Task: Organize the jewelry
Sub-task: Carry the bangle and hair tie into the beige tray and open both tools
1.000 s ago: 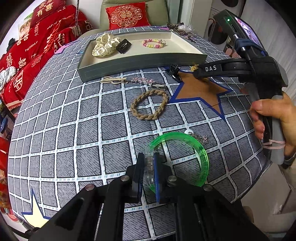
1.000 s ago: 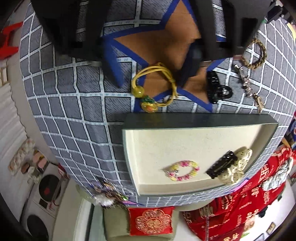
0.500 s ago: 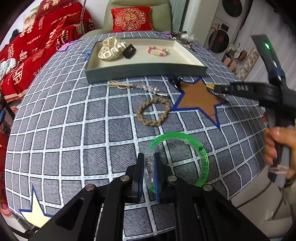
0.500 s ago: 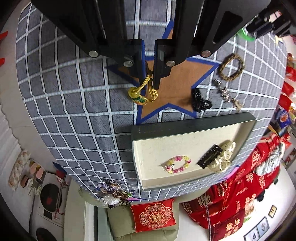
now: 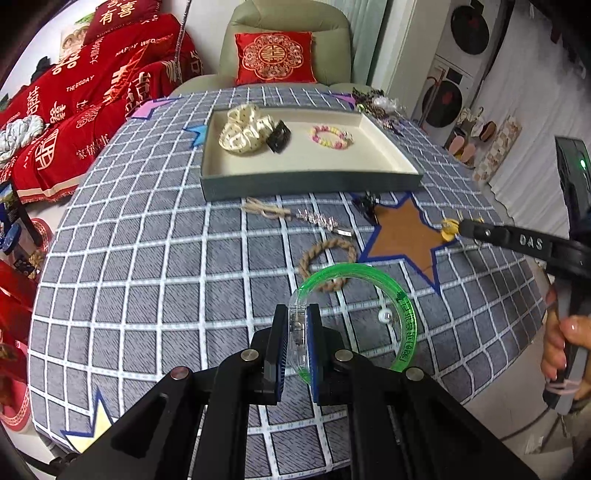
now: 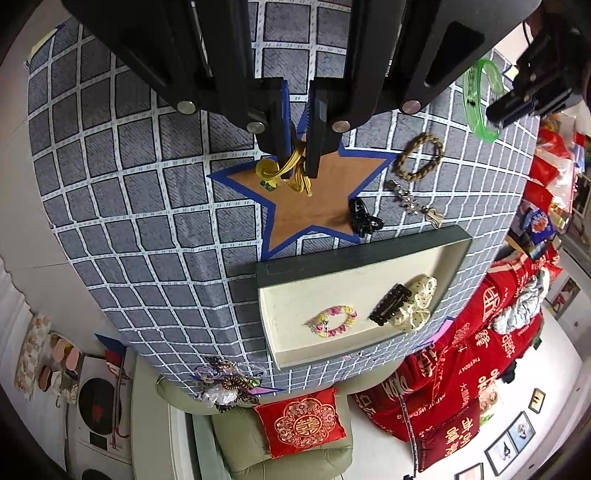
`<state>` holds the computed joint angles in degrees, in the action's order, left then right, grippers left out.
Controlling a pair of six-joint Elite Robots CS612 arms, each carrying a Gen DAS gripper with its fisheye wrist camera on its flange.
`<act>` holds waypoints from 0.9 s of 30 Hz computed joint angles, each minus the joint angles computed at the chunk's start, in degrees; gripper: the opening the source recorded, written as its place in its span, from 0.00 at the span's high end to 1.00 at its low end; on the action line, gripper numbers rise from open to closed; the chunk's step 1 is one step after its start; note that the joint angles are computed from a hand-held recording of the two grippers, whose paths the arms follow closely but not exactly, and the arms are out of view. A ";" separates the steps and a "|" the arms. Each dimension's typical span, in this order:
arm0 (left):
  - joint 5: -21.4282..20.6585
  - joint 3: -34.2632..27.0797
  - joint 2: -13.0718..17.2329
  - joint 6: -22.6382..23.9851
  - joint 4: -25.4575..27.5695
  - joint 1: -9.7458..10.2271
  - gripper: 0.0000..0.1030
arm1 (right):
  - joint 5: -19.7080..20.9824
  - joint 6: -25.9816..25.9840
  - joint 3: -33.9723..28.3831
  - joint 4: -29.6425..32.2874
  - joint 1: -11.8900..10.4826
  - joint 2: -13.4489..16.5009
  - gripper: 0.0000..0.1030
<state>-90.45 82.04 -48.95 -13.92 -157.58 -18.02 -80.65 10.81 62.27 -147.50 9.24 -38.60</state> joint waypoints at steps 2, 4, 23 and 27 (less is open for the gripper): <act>-0.10 -0.65 0.10 -0.22 0.03 0.27 0.83 | 0.49 0.03 0.00 -0.09 -0.10 -0.20 0.93; 0.09 -1.65 0.37 -0.07 0.06 0.52 0.83 | 1.12 0.04 -0.38 -0.18 -0.21 -0.25 0.93; 1.31 -23.84 10.51 3.09 8.57 2.23 0.83 | 4.58 -2.63 -24.36 9.77 -0.23 10.03 0.93; 1.69 -31.22 14.84 3.20 13.67 2.32 0.83 | 4.81 -3.36 -36.25 16.18 -0.17 16.20 0.93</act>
